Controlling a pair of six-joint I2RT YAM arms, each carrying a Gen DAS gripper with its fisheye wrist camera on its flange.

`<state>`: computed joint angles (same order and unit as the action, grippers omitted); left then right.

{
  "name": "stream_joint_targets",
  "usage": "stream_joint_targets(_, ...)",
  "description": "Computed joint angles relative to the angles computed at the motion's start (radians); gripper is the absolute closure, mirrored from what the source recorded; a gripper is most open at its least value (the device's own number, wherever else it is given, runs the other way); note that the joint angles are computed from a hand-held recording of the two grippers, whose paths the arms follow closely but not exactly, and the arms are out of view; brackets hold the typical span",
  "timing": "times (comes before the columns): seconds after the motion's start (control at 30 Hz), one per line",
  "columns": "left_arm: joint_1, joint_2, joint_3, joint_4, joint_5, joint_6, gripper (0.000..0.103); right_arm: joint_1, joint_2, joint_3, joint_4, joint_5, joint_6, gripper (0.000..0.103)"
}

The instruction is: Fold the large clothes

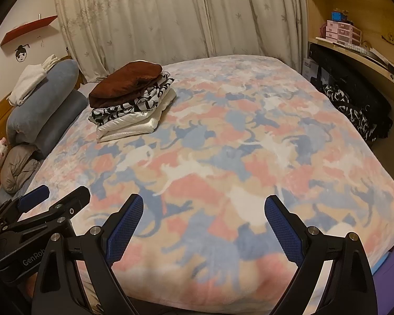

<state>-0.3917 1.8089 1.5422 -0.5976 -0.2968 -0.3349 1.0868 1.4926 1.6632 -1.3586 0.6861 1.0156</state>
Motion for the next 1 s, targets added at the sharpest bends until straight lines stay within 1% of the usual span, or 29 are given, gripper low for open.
stream_joint_targets(0.2, 0.003, 0.001, -0.004, -0.007, 0.009, -0.009, 0.019, 0.015, 0.02, -0.002, 0.001, 0.003, 0.035, 0.008)
stream_joint_targets(0.37, 0.01, 0.016, -0.006, 0.001, 0.015, -0.006, 0.019, 0.008, 0.013, -0.01, 0.006, 0.0, 0.026, 0.008)
stream_joint_targets(0.53, 0.007, 0.041, 0.015, -0.004, 0.014, -0.008, 0.019, 0.009, 0.026, -0.023, 0.02, -0.003, 0.045, 0.008)
stream_joint_targets(1.0, 0.009, 0.049, 0.009, 0.003, 0.014, -0.007, 0.019, 0.007, 0.02, -0.054, 0.041, -0.006, 0.049, 0.008)
